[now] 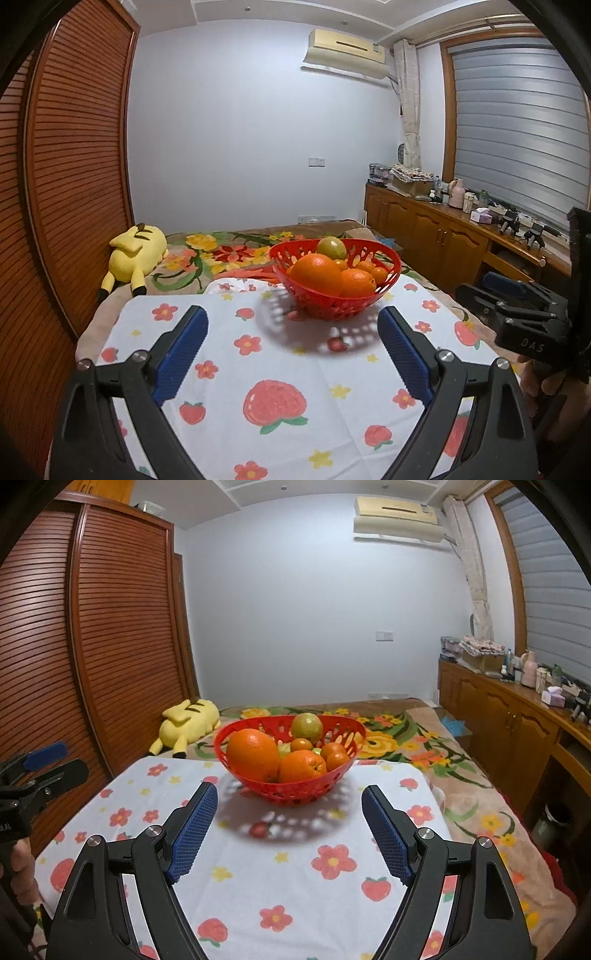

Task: Organize fruits

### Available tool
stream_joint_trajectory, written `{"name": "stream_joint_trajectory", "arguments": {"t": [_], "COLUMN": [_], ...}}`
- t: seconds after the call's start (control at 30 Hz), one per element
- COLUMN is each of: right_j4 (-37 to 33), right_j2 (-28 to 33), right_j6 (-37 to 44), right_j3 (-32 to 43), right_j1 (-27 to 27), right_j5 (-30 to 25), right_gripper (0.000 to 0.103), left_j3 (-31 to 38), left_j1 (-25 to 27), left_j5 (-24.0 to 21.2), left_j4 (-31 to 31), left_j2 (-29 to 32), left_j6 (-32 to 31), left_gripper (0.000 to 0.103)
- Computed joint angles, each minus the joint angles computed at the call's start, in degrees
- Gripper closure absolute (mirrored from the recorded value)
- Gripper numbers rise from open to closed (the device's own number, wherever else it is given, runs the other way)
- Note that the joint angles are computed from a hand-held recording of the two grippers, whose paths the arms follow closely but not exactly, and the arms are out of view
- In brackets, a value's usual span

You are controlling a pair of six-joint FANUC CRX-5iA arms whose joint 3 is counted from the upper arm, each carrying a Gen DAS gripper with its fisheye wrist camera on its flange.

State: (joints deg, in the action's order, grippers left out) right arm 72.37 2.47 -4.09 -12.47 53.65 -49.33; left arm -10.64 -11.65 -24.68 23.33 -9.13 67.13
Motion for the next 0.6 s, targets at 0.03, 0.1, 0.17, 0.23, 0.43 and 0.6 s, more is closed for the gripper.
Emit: {"name": "stream_joint_trajectory", "arguments": {"t": [0.03, 0.1, 0.17, 0.23, 0.43, 0.6], "right_j4": [0.3, 0.4, 0.3, 0.2, 0.3, 0.4], "right_j2": [0.0, -0.2, -0.2, -0.1, -0.1, -0.1], "right_j6": [-0.1, -0.3, -0.2, -0.2, -0.5, -0.6], "right_j3": [-0.2, -0.5, -0.5, -0.5, -0.6, -0.7], "right_j1": [0.3, 0.5, 0.5, 0.5, 0.4, 0.3], "right_j5": [-0.4, -0.4, -0.1, -0.1, 0.2, 0.1], "right_gripper": [0.021, 0.021, 0.021, 0.021, 0.021, 0.021], "left_j3": [-0.2, -0.5, -0.5, -0.6, -0.7, -0.7], "left_j1": [0.2, 0.6, 0.8, 1.0, 1.0, 1.0], "left_j5": [-0.2, -0.6, -1.0, -1.3, -1.0, -1.1], "left_j4": [-0.3, -0.3, -0.8, -1.3, -1.6, -1.4], "left_j2": [-0.1, -0.2, -0.2, -0.2, -0.2, -0.2], "left_j6": [0.2, 0.2, 0.6, 1.1, 1.6, 1.5], "left_gripper": [0.009, 0.009, 0.009, 0.009, 0.009, 0.009]}}
